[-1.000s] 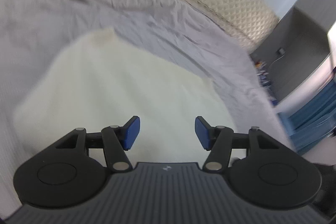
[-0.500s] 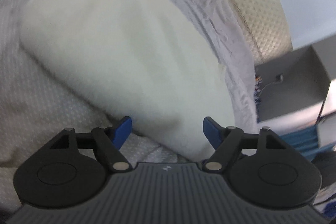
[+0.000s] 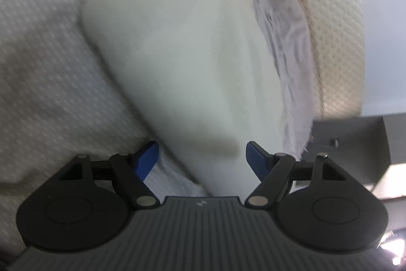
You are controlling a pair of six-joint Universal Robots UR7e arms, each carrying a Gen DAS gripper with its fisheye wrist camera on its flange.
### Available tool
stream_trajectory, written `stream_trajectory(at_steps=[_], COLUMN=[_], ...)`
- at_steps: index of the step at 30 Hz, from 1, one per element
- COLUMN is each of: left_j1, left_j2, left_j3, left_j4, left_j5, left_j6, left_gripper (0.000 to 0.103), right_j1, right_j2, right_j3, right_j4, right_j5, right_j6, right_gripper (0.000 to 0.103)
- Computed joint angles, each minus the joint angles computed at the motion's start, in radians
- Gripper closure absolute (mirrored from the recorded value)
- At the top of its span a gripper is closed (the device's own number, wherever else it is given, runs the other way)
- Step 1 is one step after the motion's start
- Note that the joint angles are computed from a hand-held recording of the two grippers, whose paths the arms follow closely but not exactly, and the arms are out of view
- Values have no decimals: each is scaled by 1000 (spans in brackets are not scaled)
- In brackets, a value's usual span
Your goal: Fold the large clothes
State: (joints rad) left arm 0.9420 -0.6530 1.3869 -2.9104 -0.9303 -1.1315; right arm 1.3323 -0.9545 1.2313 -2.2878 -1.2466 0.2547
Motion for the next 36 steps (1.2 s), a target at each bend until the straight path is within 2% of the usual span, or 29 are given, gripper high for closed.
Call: stream_trajectory(at_steps=[4,6,8,9,13,14,15,17,20,26,29,31,34,36], left_j1=[18,16,16,15,6,3,-3,-10,-22,-65,-91,-111,-139,-154], left_j2=[-8,3,24,34,62,70,74,77,75,75,54,25,-6,-24], left_j3=[24,12,-26,-46,-104,-118,-129,-131,-134,-143,-127,-95,-49,-19], left_j4=[-72,-97,-68,-44,36,43,55,46,30,-41,-53,-65,-68,-71], left_j5=[16,53,67,77,153,171,194,219,244,304,308,302,320,326], left_j6=[-47,-8,31,44,86,104,127,156,195,325,350,377,380,374], left_gripper=[24,25,25,25,40,48,51,62,71,75,75,75,75,76], right_j1=[0,4,7,11,19,21,16,16,19,21,9,13,4,1], right_j2=[-15,-23,-26,-26,-19,-17,-20,-20,-22,-58,-99,-120,-144,-166], right_j3=[36,51,56,55,44,39,40,32,24,63,96,106,118,141], right_j4=[-130,-202,-237,-246,-254,-254,-252,-249,-261,-333,-350,-346,-327,-324], right_j5=[-26,-66,-112,-142,-168,-167,-159,-149,-125,-77,-36,-35,1,-2], right_j6=[52,74,89,85,45,42,36,18,-25,-112,-134,-169,-167,-183], right_gripper=[18,21,28,29,32,36,38,49,60,72,76,77,79,80])
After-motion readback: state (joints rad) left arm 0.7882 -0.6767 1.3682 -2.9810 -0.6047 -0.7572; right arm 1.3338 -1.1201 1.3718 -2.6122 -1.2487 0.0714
